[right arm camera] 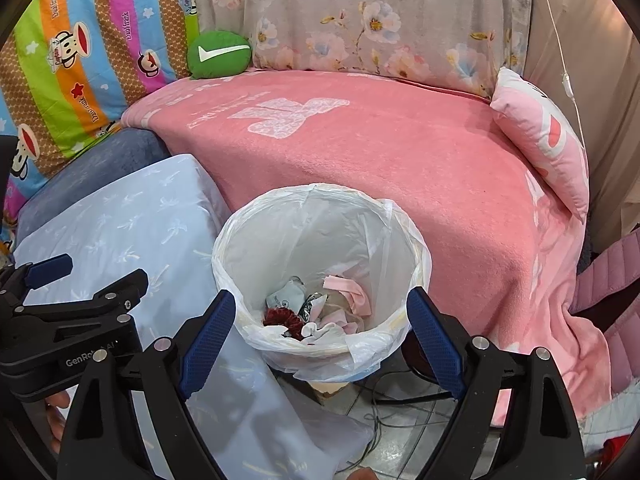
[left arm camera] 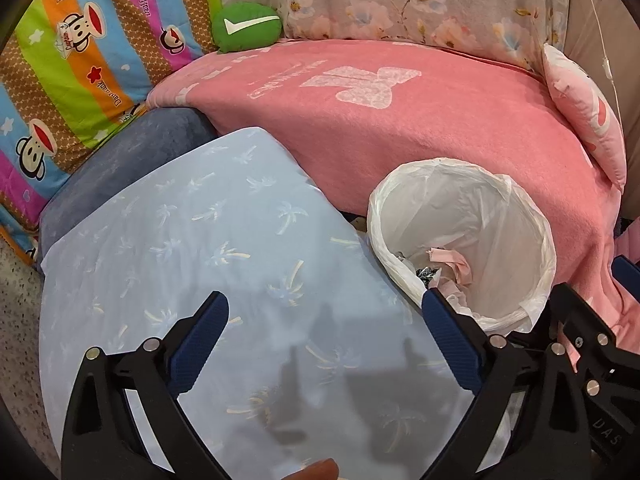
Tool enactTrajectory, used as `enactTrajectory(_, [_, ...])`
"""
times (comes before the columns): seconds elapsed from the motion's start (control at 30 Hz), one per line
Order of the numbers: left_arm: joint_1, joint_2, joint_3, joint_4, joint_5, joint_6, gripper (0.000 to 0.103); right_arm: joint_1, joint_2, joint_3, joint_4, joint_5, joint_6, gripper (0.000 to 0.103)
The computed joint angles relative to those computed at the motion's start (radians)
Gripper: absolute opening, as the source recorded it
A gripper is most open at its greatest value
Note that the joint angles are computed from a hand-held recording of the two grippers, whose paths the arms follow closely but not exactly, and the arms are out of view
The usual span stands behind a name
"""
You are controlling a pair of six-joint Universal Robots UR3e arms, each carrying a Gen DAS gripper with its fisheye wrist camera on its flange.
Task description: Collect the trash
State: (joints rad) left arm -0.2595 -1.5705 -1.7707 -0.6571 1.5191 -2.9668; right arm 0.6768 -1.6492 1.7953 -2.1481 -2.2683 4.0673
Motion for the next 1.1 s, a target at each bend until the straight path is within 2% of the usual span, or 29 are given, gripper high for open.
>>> enactTrajectory(0.13, [-0.003, 0.011, -0.011, 0.004, 0.002, 0.001, 0.094, 0.007, -0.001, -0.01, 0.014, 0.006, 0.004, 0.091])
enactTrajectory(0.37, [-0.012, 0.01, -0.006, -0.008, 0.019, -0.007, 0.094, 0.017, 0.006, -0.043, 0.073, 0.006, 0.026, 0.092])
enactTrajectory(0.4, [-0.016, 0.011, -0.005, -0.007, 0.029, -0.012, 0.094, 0.016, 0.004, -0.046, 0.084, 0.006, 0.032, 0.098])
enactTrajectory(1.1, [-0.028, 0.017, -0.004, -0.014, 0.048, -0.023, 0.096, 0.018, -0.013, -0.052, 0.142, 0.001, 0.057, 0.098])
